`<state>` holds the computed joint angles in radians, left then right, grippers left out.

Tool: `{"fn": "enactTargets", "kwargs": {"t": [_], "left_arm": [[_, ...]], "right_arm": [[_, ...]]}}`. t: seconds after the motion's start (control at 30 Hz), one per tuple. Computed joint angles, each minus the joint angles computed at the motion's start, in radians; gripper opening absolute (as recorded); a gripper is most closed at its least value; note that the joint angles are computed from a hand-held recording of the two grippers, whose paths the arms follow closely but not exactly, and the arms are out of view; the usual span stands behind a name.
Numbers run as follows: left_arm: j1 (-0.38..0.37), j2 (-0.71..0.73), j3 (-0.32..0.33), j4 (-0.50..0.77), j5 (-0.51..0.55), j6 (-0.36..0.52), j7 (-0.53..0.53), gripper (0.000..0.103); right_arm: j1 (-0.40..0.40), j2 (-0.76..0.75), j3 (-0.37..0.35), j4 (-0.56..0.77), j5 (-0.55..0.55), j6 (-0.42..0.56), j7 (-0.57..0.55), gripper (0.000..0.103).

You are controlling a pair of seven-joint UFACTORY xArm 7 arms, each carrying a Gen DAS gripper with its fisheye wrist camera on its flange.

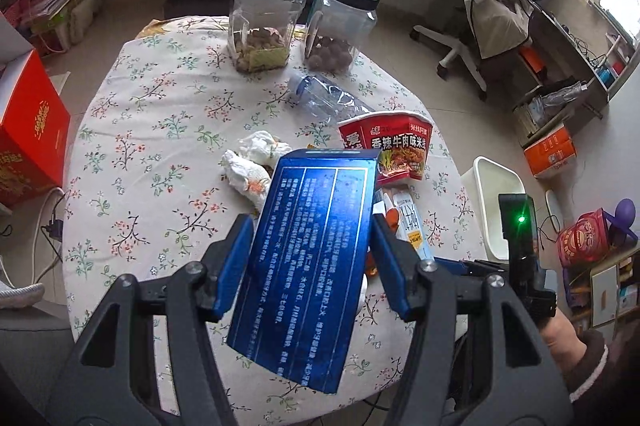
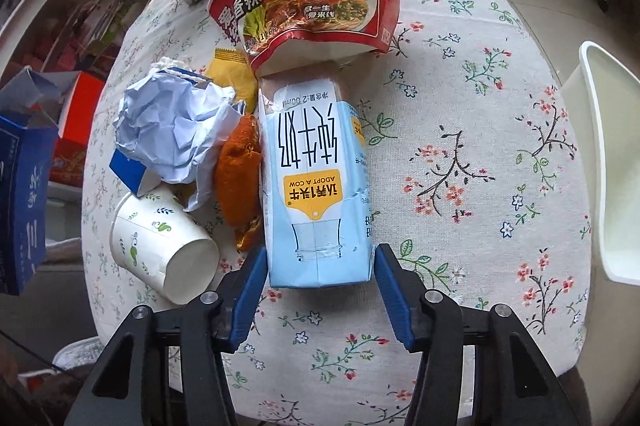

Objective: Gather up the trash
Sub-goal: 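Carry the blue box and milk carton to the white bin and release both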

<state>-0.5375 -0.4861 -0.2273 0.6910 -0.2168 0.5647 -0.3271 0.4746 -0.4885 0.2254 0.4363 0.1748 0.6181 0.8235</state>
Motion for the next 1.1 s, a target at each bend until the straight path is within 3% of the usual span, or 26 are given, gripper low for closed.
{"fn": "enactTargets", "kwargs": {"t": [0.23,0.47,0.6,0.77,0.9,1.1], "left_arm": [[-0.014,0.021,-0.015,0.019,-0.002,-0.024,-0.015,0.061],[-0.067,0.117,-0.061,0.094,-0.023,-0.075,-0.053,0.061],[-0.103,0.237,-0.105,0.190,-0.005,-0.104,-0.084,0.061],[-0.147,0.423,-0.180,0.354,0.140,-0.133,-0.171,0.061],[-0.231,0.611,-0.181,0.532,0.300,-0.121,-0.252,0.061],[-0.364,0.829,-0.122,0.762,0.370,-0.069,-0.288,0.061]], "right_arm": [[0.008,-0.216,-0.011,-0.055,0.013,0.088,0.003,0.055],[-0.056,-0.545,-0.034,-0.118,-0.030,0.304,0.039,0.055],[-0.166,-0.806,-0.093,-0.151,-0.082,0.512,0.035,0.055],[-0.358,-1.063,-0.194,-0.178,-0.166,0.751,-0.023,0.055],[-0.498,-1.170,-0.294,-0.179,-0.221,0.867,-0.093,0.055],[-0.642,-1.244,-0.387,-0.172,-0.251,0.947,-0.181,0.055]]}}
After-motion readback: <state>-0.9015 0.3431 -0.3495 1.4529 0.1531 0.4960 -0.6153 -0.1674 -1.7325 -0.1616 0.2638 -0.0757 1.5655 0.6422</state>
